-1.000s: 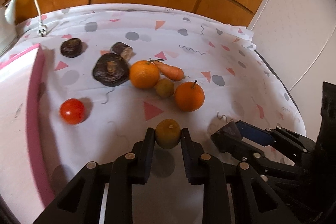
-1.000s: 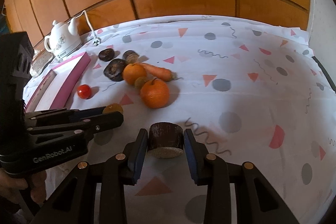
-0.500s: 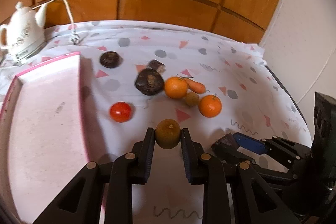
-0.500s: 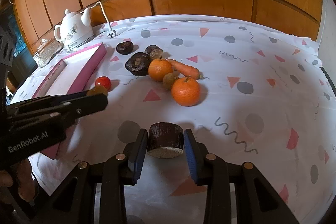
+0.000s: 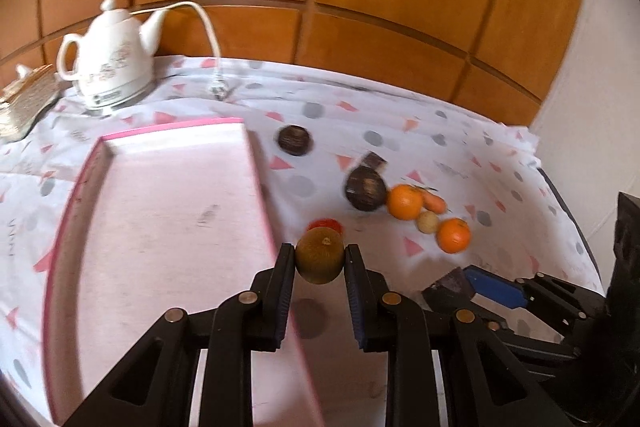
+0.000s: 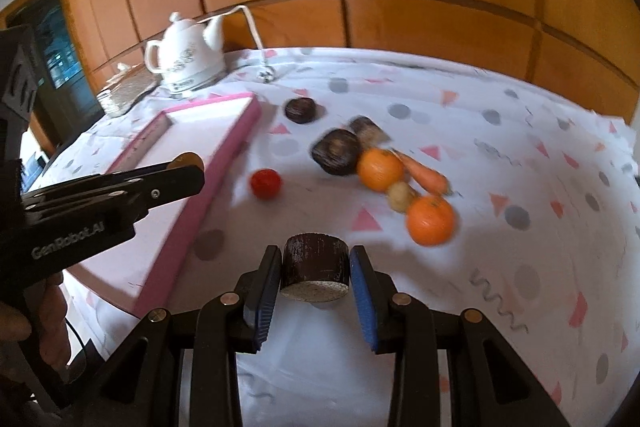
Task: Organize fruits
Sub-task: 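Carry both held items into the pink tray and open both tools, then withdraw both tools from the tray back toward the produce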
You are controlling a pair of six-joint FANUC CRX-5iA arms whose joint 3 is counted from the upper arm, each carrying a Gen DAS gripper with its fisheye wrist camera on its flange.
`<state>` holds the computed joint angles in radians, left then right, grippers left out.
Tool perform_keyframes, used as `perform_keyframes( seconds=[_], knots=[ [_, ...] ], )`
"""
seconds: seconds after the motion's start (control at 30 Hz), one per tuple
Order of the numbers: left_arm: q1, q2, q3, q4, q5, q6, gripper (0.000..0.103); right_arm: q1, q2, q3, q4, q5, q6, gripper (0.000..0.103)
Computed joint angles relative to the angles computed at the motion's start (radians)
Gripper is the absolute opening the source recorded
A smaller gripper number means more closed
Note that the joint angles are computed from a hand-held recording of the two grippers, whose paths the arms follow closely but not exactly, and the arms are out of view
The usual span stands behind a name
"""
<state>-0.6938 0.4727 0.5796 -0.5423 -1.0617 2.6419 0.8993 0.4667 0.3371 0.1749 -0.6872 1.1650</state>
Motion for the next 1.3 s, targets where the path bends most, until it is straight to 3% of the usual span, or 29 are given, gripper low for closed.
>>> perform_keyframes(
  seconds=[0.37, 0.6, 0.83, 0.9, 1.03, 1.1, 1.3],
  knots=[
    [0.012, -0.097, -0.119, -0.080, -0.052, 0.142, 0.025, 0.028, 0.066, 0.173, -0.138, -0.070, 0.206, 0.035],
    [0.029, -0.153, -0.196, -0.119, -0.121, 0.231, 0.026, 0.048, 0.182, 0.402, -0.237, -0.175, 0.362, 0.035],
    [0.044, -0.185, -0.242, -0.135, -0.180, 0.303, 0.026, 0.057, 0.353, 0.691, -0.290, -0.324, 0.349, 0.036],
    [0.045, -0.189, -0.247, -0.139, -0.197, 0.315, 0.032, 0.058, 0.397, 0.762, -0.303, -0.365, 0.325, 0.036],
    [0.033, -0.181, -0.230, -0.158, -0.244, 0.335, 0.058, 0.065, 0.398, 0.749, -0.289, -0.348, 0.283, 0.039],
    [0.020, -0.163, -0.199, -0.176, -0.290, 0.333, 0.059, 0.068, 0.381, 0.713, -0.271, -0.326, 0.266, 0.041],
    [0.010, -0.161, -0.184, -0.172, -0.260, 0.322, 0.063, 0.068, 0.286, 0.532, -0.188, -0.210, 0.172, 0.041]
  ],
)
